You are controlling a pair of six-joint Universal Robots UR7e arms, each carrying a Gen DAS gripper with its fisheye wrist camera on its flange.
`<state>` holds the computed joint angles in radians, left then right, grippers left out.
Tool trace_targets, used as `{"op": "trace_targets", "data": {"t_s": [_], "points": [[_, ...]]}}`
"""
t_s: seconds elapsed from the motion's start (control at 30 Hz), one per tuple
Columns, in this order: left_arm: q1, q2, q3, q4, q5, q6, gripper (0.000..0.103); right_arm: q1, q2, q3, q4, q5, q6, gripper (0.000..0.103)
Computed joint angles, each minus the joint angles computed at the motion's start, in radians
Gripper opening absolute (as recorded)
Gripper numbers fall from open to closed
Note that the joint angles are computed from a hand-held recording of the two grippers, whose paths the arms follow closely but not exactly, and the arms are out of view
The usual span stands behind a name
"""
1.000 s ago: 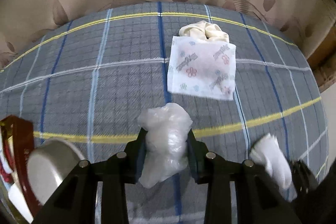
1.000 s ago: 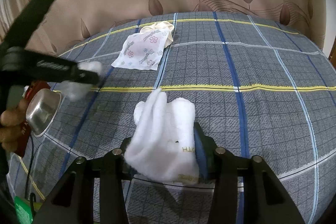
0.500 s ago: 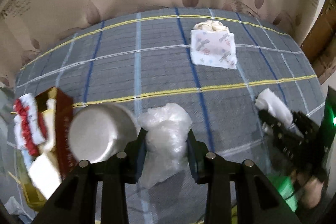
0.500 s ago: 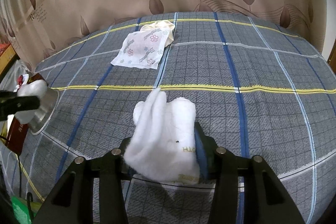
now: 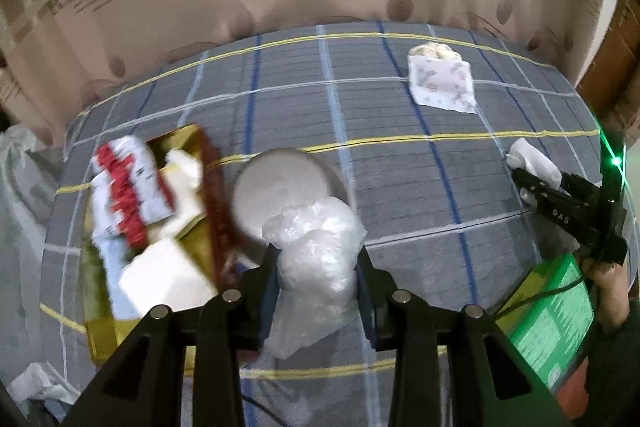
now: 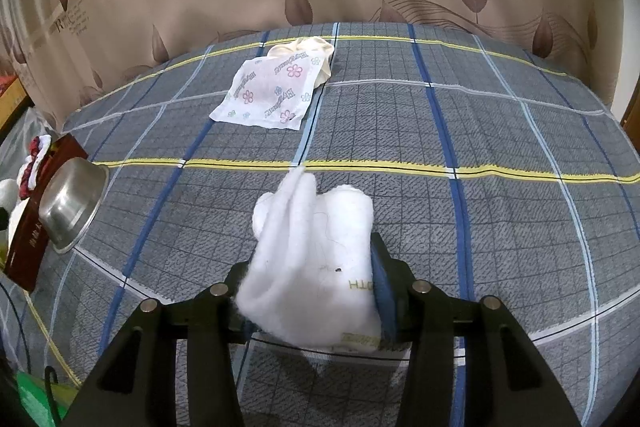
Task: Organize soft objects
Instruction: 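Carry the clear plastic bag with the left gripper into the gold tray and release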
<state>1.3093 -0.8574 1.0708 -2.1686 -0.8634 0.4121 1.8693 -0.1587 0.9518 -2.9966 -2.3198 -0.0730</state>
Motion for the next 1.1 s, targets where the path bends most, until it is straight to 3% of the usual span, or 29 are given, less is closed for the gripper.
{"op": "trace_targets", "data": {"t_s": [0.3, 0.67, 0.8, 1.0, 1.1], "points": [[0.046, -0.029, -0.079, 0.004, 0.047, -0.006, 0.035, 0.005, 0.008, -0.013, 0.01, -0.02, -0.007, 0.045], [0.111, 0.064, -0.313, 0.014, 0.125, 0.082, 0.035, 0.008, 0.021, -0.033, 0.025, -0.037, -0.017, 0.047], [0.143, 0.089, -0.378, 0.099, 0.104, 0.026, 0.035, 0.008, 0.023, -0.036, 0.027, -0.038, -0.019, 0.048], [0.162, 0.098, -0.391, 0.106, 0.092, 0.052, 0.038, 0.011, 0.033, -0.052, 0.04, -0.053, -0.034, 0.051], [0.167, 0.113, -0.43, 0.178, 0.083, 0.024, 0.041, 0.011, 0.034, -0.054, 0.042, -0.055, -0.036, 0.052]]}}
